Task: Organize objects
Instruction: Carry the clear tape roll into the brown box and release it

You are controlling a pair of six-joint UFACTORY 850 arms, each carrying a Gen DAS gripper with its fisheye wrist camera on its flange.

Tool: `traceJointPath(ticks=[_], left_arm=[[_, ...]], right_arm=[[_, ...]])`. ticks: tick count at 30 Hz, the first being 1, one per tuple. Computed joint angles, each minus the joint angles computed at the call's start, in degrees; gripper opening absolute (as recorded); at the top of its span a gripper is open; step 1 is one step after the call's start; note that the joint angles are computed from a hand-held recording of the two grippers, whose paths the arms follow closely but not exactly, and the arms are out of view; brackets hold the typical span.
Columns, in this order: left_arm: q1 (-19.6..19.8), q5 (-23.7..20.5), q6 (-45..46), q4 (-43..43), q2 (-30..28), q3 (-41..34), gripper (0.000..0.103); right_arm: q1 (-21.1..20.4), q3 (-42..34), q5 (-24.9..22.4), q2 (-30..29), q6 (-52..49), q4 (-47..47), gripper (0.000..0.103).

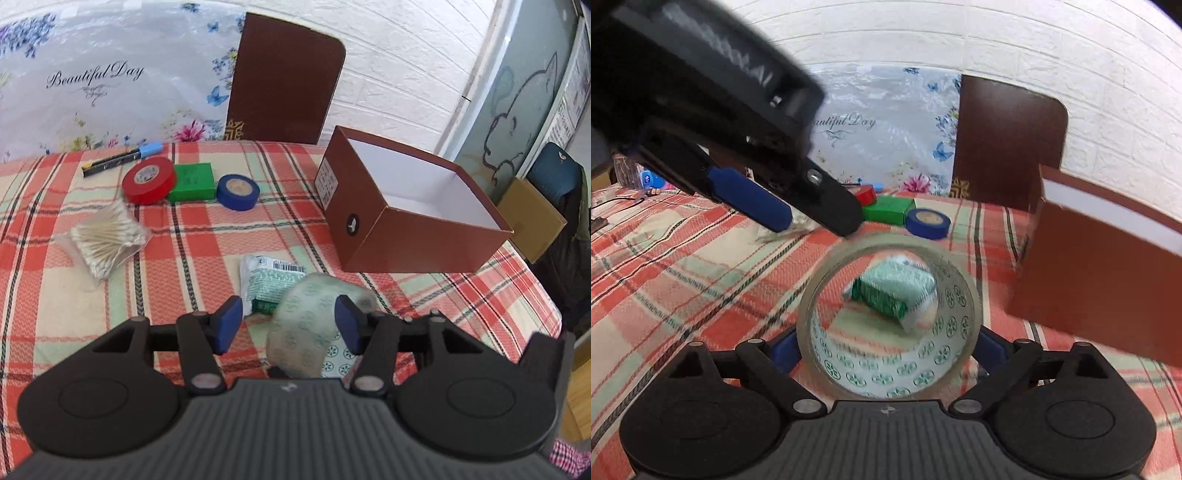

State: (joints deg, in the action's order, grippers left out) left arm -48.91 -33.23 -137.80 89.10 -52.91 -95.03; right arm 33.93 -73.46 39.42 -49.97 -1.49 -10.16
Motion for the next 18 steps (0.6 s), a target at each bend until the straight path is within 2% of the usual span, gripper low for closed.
traceJointPath(ticks=[2,5,6,8,10,12,14,15,16,18], left_arm=[[0.37,1.33,3.42,-2.92,-0.74,-1.11,0.06],[0.71,0.16,10.69,-9.23,-1.97,-2.73,0.059],[0.99,-0.09,11.82,-10.69,-2.13,-2.77,0.049],[2.1,1.83,9.85,-10.98,-1.53,-1.05,0.037],[3.37,3.52,7.96,-12.68,-1.22,0.14,0.038],[4.71,7.21,2.33,-9.13,-0.67,1.56,0.037],[5.22,8.03,3.7,-9.24,-1.67,0.19,0.035],[5.58,9.0,4.66,-9.84,-2.37,-0.61,0.023],[5.88,11.1,3.23,-8.74,-2.58,-0.78,0.018],[5.6,10.61,1.8,-7.66,-1.99,-0.54,0.018]], right_arm=[[0.45,-1.02,0.83,-0.64,-2.5,0.37,0.088],[1.37,-2.5,0.78,-1.45,-6.7,0.59,0.087],[1.57,-2.71,0.98,-1.61,-7.68,0.37,0.088],[1.7,-2.92,1.6,-1.98,-8.73,0.4,0.088],[1.52,-3.83,-0.31,-2.42,-7.11,0.25,0.089],[1.25,-4.87,-2.19,-2.85,-4.91,-0.96,0.088],[1.44,-5.8,-3.63,-3.36,-5.4,-0.28,0.088],[1.56,-5.93,-3.71,-3.43,-6.04,0.04,0.088],[1.93,-5.53,-3.02,-3.28,-7.69,1.47,0.087],[1.89,-2.97,1.17,-2.27,-8.84,2.76,0.087]])
